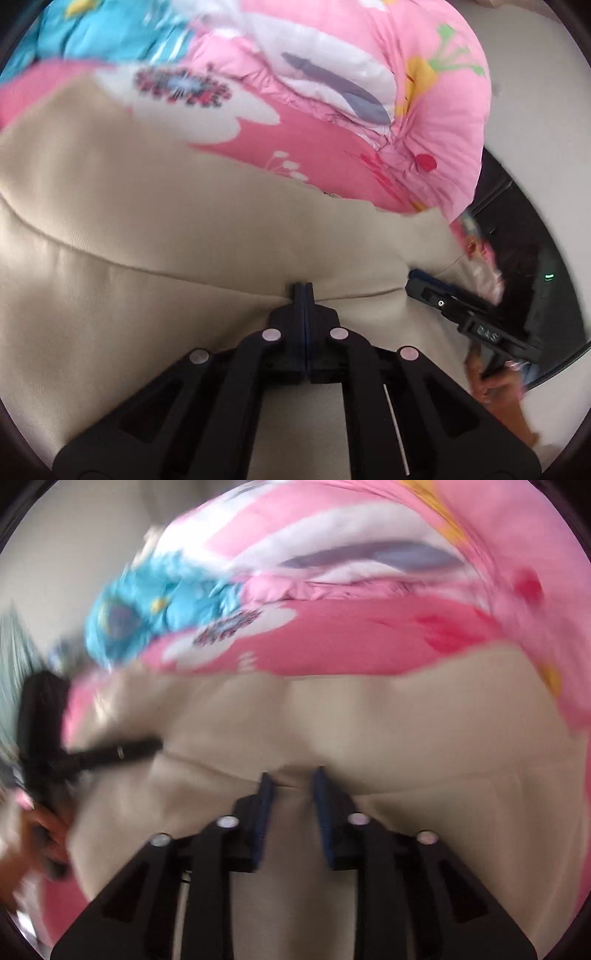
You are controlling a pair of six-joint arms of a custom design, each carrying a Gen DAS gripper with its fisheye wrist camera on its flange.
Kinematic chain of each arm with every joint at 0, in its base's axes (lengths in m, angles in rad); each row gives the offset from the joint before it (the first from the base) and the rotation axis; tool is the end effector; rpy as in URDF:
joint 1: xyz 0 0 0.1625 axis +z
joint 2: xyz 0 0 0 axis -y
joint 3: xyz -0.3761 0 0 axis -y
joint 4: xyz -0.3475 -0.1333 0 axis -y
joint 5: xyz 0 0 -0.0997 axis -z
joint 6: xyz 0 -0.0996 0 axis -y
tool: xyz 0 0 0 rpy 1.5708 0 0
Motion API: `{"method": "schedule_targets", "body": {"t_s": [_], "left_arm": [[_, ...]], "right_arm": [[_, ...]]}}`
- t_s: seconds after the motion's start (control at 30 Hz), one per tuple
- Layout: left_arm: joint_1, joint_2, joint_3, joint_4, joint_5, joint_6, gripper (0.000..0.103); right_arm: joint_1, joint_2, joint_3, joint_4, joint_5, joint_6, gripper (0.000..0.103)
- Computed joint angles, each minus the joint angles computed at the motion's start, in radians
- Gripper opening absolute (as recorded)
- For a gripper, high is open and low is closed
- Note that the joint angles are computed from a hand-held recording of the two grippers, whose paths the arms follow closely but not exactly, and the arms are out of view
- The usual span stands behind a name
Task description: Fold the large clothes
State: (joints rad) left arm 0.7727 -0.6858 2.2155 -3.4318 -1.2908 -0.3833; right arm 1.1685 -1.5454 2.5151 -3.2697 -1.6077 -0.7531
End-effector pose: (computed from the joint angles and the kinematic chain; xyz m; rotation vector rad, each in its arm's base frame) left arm -0.1962 -0.4159 -0.0046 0.5529 2.9733 -0.6571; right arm -0.0165 -0.3698 0.2441 0.4354 -2.5618 0.8046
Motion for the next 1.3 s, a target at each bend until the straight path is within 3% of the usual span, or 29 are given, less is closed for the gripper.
{"method": "schedule_targets", "body": {"t_s": [0.07, 0.17, 0.2, 0.23, 0.27, 0.33, 0.37, 0.43, 0.47, 0.53, 0.63, 0.7, 0.77, 0.83, 0.87, 0.93, 0.97, 1.0, 1.07, 1.1, 1.2, 1.3], "left_arm": [[-0.036, -0.011, 0.009, 0.022, 0.055, -0.001, 0.004], [-0.083, -0.074, 0.040, 0.075, 0.102, -0.038, 0.003], [-0.114, -0.099, 0.063, 0.076, 0.160, -0.042, 0.003], [-0.145, -0.120, 0.077, 0.092, 0.231, -0.049, 0.011], [-0.163, -0.138, 0.063, 0.150, 0.319, -0.068, 0.019], [-0.161, -0.141, 0.012, 0.332, 0.463, -0.121, 0.021], [-0.137, -0.118, -0.013, 0.373, 0.477, -0.092, 0.023], [-0.108, -0.064, -0.022, 0.330, 0.477, -0.043, 0.023], [-0.120, -0.044, -0.017, 0.303, 0.507, -0.036, 0.023], [-0.155, -0.017, -0.031, 0.360, 0.581, -0.049, 0.023], [-0.168, -0.052, -0.051, 0.468, 0.583, -0.090, 0.023], [-0.203, -0.110, -0.054, 0.608, 0.597, -0.233, 0.024], [-0.267, -0.161, 0.001, 0.592, 0.599, -0.318, 0.027], [-0.350, -0.163, 0.046, 0.562, 0.619, -0.330, 0.027], [-0.384, -0.149, 0.044, 0.582, 0.605, -0.322, 0.030], [-0.414, -0.096, 0.031, 0.585, 0.546, -0.317, 0.035], [-0.429, -0.055, 0.009, 0.642, 0.563, -0.336, 0.041], [-0.451, -0.018, -0.008, 0.700, 0.609, -0.352, 0.041], [-0.479, 0.043, -0.048, 0.806, 0.675, -0.392, 0.040], [-0.479, 0.047, -0.048, 0.797, 0.681, -0.396, 0.040], [-0.460, 0.034, -0.021, 0.694, 0.649, -0.356, 0.041], [-0.472, 0.047, -0.015, 0.687, 0.669, -0.365, 0.041]], "right_arm": [[0.006, -0.027, -0.008, 0.053, -0.007, 0.025, 0.018], [0.053, -0.104, 0.007, 0.085, -0.077, 0.073, 0.021], [0.059, -0.135, 0.018, 0.065, -0.096, 0.068, 0.023], [0.072, -0.130, 0.020, 0.007, -0.119, 0.059, 0.028], [0.074, -0.129, 0.021, -0.043, -0.137, 0.046, 0.034], [0.025, -0.088, -0.026, -0.083, -0.185, 0.075, 0.036], [-0.024, -0.082, -0.044, -0.043, -0.146, 0.079, 0.036], [-0.139, -0.097, -0.027, -0.020, 0.003, 0.054, 0.036], [-0.153, -0.094, -0.012, -0.056, 0.030, 0.044, 0.036], [-0.121, -0.046, 0.013, -0.185, -0.027, 0.013, 0.036], [-0.065, -0.025, 0.006, -0.220, -0.117, 0.014, 0.036], [0.014, -0.054, -0.012, -0.156, -0.249, 0.064, 0.036], [0.061, -0.134, 0.012, -0.078, -0.228, 0.111, 0.036], [0.090, -0.234, 0.081, -0.011, -0.111, 0.059, 0.036], [0.126, -0.240, 0.113, -0.011, -0.109, 0.009, 0.036], [0.197, -0.172, 0.162, -0.064, -0.171, -0.062, 0.040], [0.217, -0.077, 0.183, -0.154, -0.228, -0.091, 0.042], [0.219, 0.019, 0.192, -0.259, -0.275, -0.099, 0.042], [0.163, 0.122, 0.229, -0.432, -0.245, -0.127, 0.043], [0.145, 0.115, 0.245, -0.458, -0.217, -0.137, 0.043], [0.106, 0.052, 0.249, -0.389, -0.163, -0.121, 0.043], [0.108, 0.110, 0.264, -0.485, -0.166, -0.141, 0.043]]}}
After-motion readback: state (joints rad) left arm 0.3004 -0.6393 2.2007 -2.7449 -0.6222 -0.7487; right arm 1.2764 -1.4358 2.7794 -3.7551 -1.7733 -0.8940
